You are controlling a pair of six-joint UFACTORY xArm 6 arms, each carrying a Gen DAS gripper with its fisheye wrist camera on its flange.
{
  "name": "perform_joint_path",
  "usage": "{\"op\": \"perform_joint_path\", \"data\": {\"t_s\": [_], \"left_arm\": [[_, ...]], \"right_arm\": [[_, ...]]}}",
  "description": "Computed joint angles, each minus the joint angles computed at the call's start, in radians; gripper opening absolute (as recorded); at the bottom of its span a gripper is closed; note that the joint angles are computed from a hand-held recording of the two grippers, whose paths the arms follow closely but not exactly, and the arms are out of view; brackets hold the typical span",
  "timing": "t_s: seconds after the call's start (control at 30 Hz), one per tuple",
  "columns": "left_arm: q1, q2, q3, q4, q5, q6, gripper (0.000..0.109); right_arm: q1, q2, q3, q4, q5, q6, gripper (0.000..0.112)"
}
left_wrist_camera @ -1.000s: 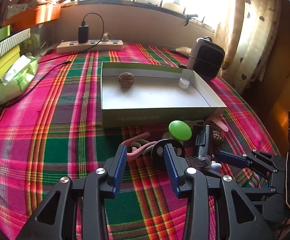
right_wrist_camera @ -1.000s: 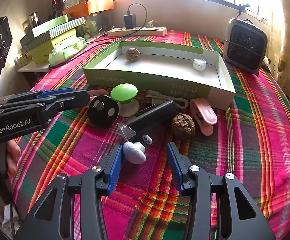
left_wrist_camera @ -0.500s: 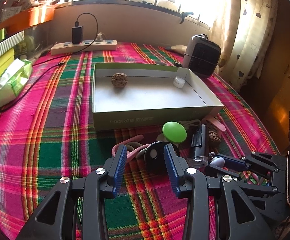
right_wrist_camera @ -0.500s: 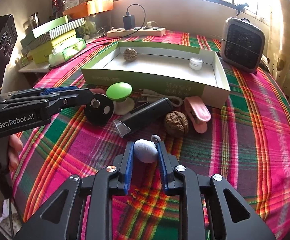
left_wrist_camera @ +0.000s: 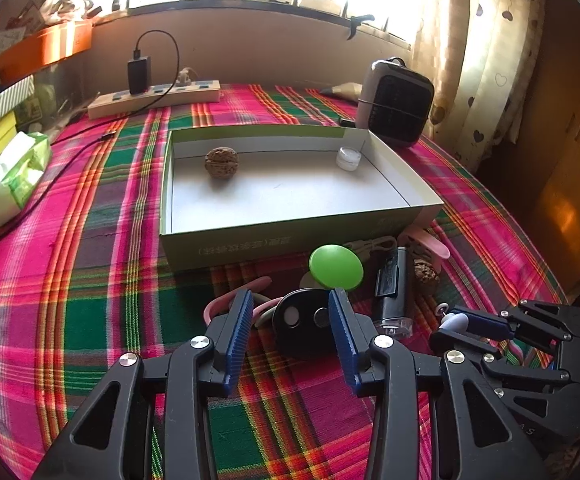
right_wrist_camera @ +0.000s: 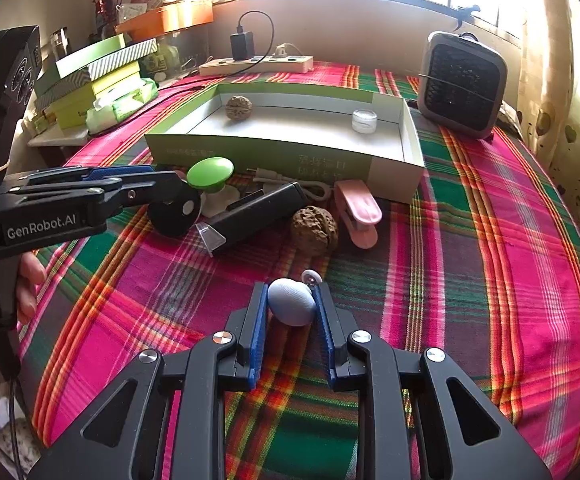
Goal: Organize objects
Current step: 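Grasp the white egg-shaped knob with the right tool while the left approaches the black disc, then close the left tool on the black dotted disc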
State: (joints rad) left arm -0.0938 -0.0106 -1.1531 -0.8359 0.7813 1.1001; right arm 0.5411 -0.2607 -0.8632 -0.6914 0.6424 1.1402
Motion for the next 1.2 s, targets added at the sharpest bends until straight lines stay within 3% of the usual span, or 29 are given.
{"op": "perform_joint_path", "data": {"t_s": [0.37, 1.03, 1.2], "left_arm": [[-0.016, -0.025, 0.024, 0.006, 0.017, 0.016, 0.038], [-0.055, -0.036, 0.051, 0.045, -0.053, -0.022, 0.037], [-0.058, -0.037, 0.062, 0.078, -0.074, -0.068, 0.029]], "right_arm": [[-0.007, -0.022, 0.023, -0.010, -0.004, 0.012, 0.024], [-0.014, -0.046, 0.043, -0.018, -0.001, 0.027, 0.024], [-0.013, -0.050, 0.046, -0.023, 0.003, 0.032, 0.024]]}}
